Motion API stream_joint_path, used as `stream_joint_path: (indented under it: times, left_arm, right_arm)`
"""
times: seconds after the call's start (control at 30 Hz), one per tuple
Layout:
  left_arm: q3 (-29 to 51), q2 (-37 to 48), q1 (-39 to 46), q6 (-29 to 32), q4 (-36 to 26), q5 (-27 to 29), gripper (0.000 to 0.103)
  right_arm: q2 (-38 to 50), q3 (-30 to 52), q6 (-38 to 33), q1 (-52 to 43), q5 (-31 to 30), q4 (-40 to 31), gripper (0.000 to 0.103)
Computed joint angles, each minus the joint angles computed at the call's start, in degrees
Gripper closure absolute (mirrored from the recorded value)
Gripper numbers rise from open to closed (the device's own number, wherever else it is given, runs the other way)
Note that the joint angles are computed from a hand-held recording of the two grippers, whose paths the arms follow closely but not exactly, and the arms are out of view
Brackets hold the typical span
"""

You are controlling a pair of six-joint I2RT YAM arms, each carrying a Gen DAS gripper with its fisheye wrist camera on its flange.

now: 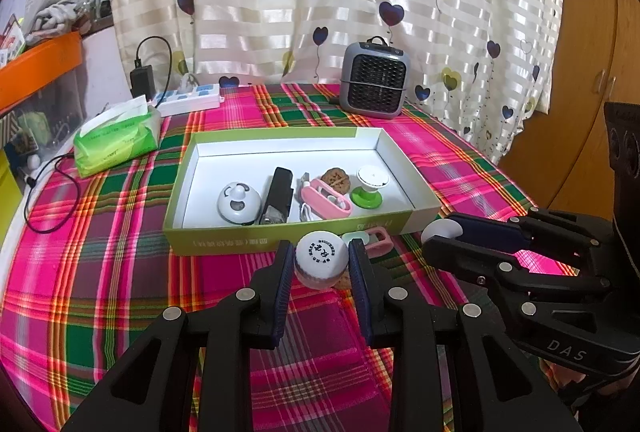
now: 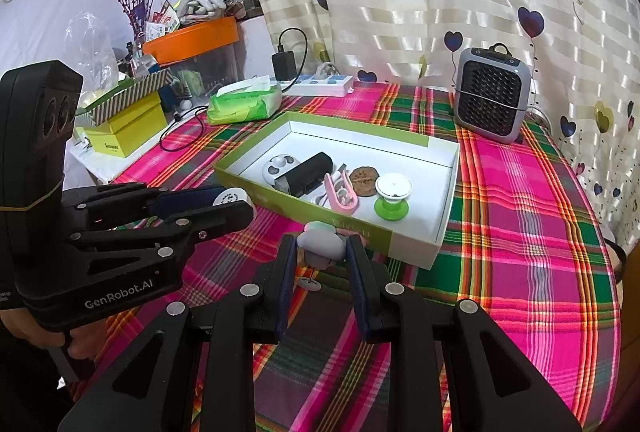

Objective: Organize objects
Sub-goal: 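Carry the white container and white mushroom piece toward the box with both tools, then lower the white container into the box with the left tool while the right tool lowers the mushroom piece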

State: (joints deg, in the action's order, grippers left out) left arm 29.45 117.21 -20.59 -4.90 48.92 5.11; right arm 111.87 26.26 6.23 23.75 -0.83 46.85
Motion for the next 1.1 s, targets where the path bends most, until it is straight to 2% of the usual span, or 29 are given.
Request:
stream_joint_path:
  times: [1.1]
  left_arm:
    - [3.8,-0.8,1.8,1.4,-4.9,0.5,0.077]
  right_arm:
    - [-1.3,4.2,-3.7,-0.8,0.5,-5.0,0.077]
